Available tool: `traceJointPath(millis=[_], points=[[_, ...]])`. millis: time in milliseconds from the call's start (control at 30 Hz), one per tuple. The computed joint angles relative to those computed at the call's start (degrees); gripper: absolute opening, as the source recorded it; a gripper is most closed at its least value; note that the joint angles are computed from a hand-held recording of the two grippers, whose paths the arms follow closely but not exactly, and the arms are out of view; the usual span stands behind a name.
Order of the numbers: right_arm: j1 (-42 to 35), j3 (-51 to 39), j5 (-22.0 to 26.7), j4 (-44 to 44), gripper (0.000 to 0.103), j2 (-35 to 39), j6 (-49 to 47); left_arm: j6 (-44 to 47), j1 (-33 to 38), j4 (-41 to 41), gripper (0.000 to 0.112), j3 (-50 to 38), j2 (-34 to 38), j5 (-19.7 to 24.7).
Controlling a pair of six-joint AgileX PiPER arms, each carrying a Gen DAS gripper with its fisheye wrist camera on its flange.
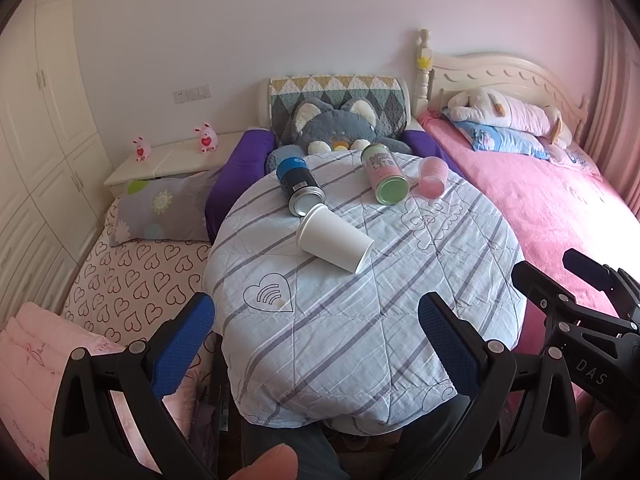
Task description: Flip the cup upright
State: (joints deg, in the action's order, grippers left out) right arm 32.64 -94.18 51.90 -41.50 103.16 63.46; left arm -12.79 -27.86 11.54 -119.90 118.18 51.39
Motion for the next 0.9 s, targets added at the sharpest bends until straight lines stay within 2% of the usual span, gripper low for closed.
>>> traceJointPath(millis=[433,733,900], points=[[-0.03,0.37,-0.34,-0.05,0.084,0.02,0.39,0.57,0.62,-0.38,0.103,-1.83,0.51,1.45],[-0.09,0.53,-0.44,0.25,0.084,0.02,0.21,0.04,0.49,-0.07,0.103,-0.4,-0.05,0.54],[-2.1,0.75,-2.79,1.96,0.084,1.23,-1.42,0.04,0.57,-0.05,0.103,-0.47,0.1,0.51]])
